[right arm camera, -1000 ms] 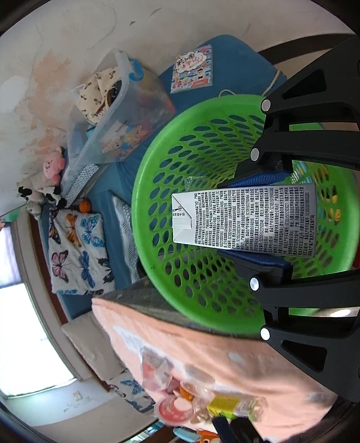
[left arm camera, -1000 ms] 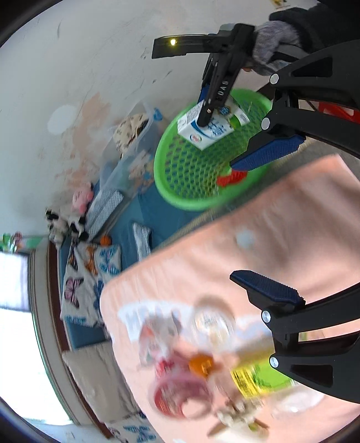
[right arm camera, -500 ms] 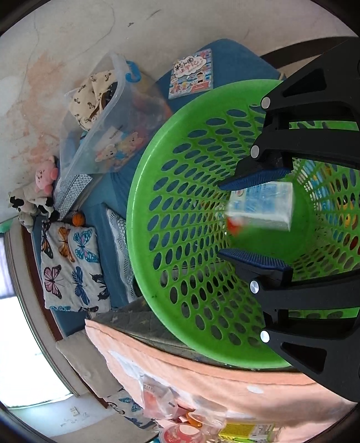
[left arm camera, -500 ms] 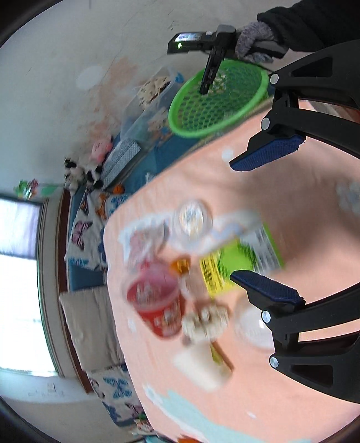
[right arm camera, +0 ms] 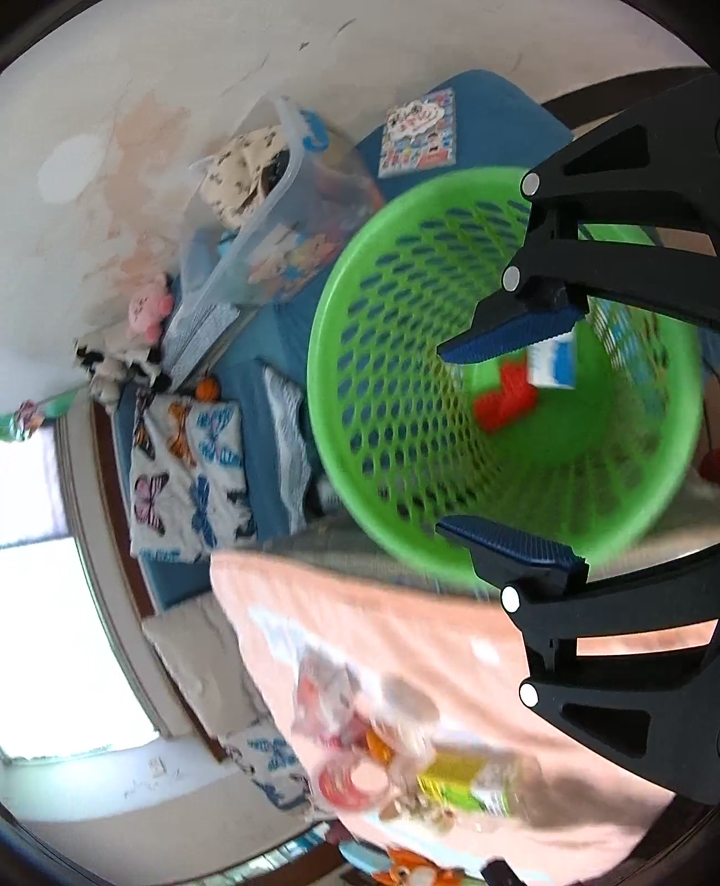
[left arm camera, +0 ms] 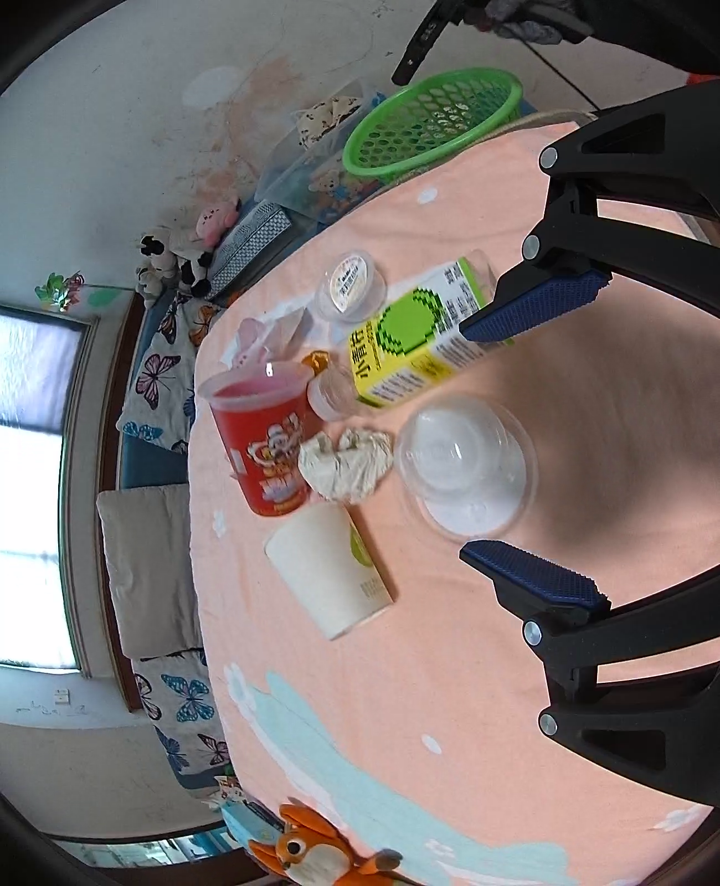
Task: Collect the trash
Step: 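Move both grippers back over the trash on the table, then grasp the clear plastic cup with the left gripper while the right gripper grasps the yellow-labelled bottle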
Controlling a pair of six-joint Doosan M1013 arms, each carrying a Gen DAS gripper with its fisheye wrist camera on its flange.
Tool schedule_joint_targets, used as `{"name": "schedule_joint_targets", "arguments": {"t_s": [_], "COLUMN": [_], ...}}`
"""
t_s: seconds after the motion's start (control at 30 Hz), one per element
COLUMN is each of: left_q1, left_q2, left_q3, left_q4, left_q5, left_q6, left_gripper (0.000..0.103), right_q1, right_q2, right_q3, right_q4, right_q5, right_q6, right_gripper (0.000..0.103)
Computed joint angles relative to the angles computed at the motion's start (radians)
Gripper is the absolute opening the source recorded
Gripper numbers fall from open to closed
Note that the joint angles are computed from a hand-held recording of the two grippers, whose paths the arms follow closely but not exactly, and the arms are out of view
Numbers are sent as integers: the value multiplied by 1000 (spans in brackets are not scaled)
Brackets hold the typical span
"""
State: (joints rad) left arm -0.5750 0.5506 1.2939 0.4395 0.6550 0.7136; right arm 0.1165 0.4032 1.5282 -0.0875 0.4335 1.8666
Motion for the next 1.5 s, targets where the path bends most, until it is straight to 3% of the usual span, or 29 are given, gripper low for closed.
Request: {"name": "schedule_joint_targets", "arguments": {"t_s": [0.4,0.97,1.13,1.5], "left_q1": [23,55,62,63], "left_q2": [12,108,114,55], "left_q3": [2,-124,-124,-51], "left_q4": [-87,-243,-279,-211], "left_q5": [-7,55,39,-46], "left_q6": [72,226,266,191], "left_gripper": [72,68,54,54], "right_q1": [92,147,159,179], "right_q2": [21,84,103,175], "right_q3": [-70,-176,-205,-305], "right_q4": [287,373,376,440], "right_q5": [59,113,135,234], "right_q6": [-368,-500,-516,-557], "right_gripper": [61,61,61,61]}}
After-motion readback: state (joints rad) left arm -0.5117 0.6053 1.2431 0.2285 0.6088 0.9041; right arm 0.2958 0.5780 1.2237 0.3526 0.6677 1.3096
